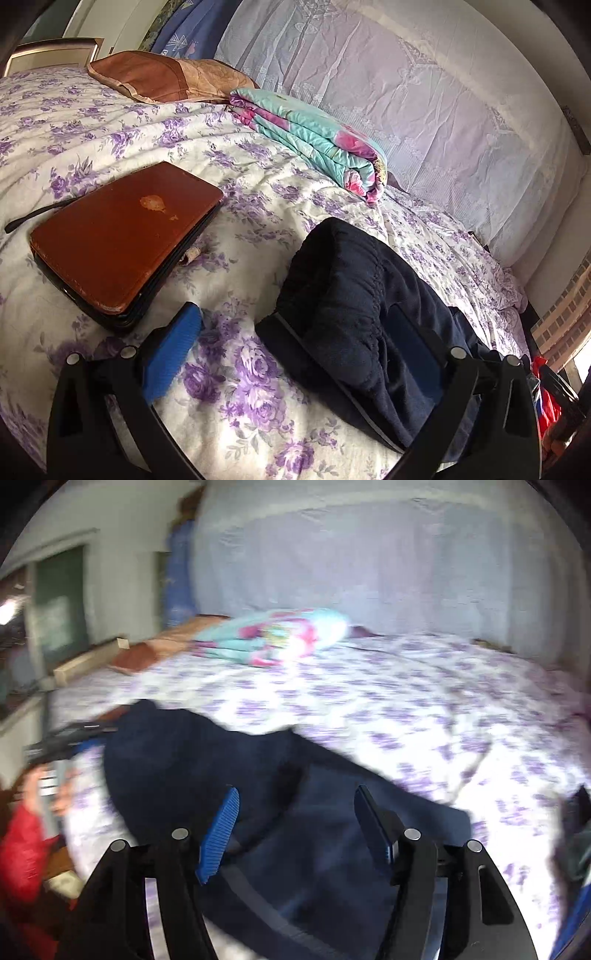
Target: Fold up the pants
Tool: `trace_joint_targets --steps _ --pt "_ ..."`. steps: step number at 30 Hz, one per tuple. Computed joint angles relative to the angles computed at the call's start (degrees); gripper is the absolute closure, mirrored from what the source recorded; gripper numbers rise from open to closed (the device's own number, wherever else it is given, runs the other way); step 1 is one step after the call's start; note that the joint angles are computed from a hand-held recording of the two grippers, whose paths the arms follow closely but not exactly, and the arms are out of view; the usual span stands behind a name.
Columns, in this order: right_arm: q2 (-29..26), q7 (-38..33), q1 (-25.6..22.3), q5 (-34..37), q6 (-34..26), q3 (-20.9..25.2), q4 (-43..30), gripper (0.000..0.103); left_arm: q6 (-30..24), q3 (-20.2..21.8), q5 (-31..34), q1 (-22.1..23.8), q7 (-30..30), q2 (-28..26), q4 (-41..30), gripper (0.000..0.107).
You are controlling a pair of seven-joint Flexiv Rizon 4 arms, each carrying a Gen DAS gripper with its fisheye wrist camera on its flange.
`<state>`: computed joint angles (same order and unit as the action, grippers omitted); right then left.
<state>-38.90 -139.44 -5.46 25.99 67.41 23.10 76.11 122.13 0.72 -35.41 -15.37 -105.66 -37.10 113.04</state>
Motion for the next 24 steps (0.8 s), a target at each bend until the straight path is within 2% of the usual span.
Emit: trace_joint_targets --steps 1,3,4,5,7,9,11,12,14,16,17,18,21,22,24 --pt "-1.6 3.7 3.2 -2.8 0.5 -3.8 -1.5 0.038 0.0 0.0 0.0 0.0 0.0 0.0 0.0 0.009" --pt "-6.6 13.3 8.7 -10.3 -5.3 -10.5 -7.0 0.037 -0.3 0.3 -0.4 -0.4 0.2 0.0 0.0 0.009" --pt "-10.0 16.7 9.8 -13.8 -10.1 -11.5 -10.7 0.033 -0.6 0.2 -0.1 0.1 0.2 0.0 -0.2 0.009" --pt "-12.2 16.5 9.6 -13.5 -11.3 -10.6 -13.6 0.021 -1.0 0.4 -0.5 -0.2 0.6 0.0 -0.2 0.009" --pt "-12.4 17.3 9.2 -14.4 -11.8 -9.8 -14.3 0.019 -1.7 0.6 -0.6 -0.3 0.9 -0.1 -0.4 0.009" --pt "-10.2 14.5 7.0 -12.2 -8.1 -6.6 -11.1 0.019 -2.1 0.9 -0.8 -0.4 1.0 -0.1 -0.5 0.009" --pt "-7.2 8.5 3.0 -8.0 -2.7 -1.6 -6.4 0.019 -2.5 0.9 -0.6 -0.3 1.0 0.0 -0.5 0.009" --pt "-5.7 5.1 0.9 -6.1 -1.5 0.9 -4.2 0.019 -2.5 0.9 -0.5 -0.2 0.9 0.0 -0.5 0.009" --pt "-3.7 -0.3 -2.0 -3.7 -2.8 4.0 -1.5 0.016 -2.6 1.1 -0.6 -0.4 0.9 0.0 -0.6 0.009" --pt "-3.6 -0.1 -0.1 -6.0 -9.2 1.2 -1.5 0.010 -3.0 1.5 -1.1 -0.9 1.1 0.0 -0.7 0.009" --pt "-4.5 0.6 1.3 -8.7 -12.0 -0.5 -1.4 0.003 -3.4 1.8 -1.5 -1.2 1.4 0.0 -0.7 0.009" --pt "-5.2 -1.2 2.3 -7.7 -11.0 -1.6 -1.4 0.003 -3.9 2.1 -1.9 -1.6 1.7 0.0 -0.8 0.009" --pt "-3.9 -3.0 -0.2 -2.8 -12.3 0.6 -2.4 0.003 -6.6 3.6 -3.6 -2.9 3.2 0.3 -1.3 0.009" --pt "-3.2 -6.4 -2.6 1.0 -11.4 3.0 -2.1 0.003 -8.6 5.7 -5.9 -5.2 4.5 0.4 -1.8 0.009" --pt "-1.4 -11.3 -5.2 5.9 -9.7 4.5 -0.9 0.003 -14.0 11.7 -11.5 -11.5 8.6 0.2 -3.2 0.009"
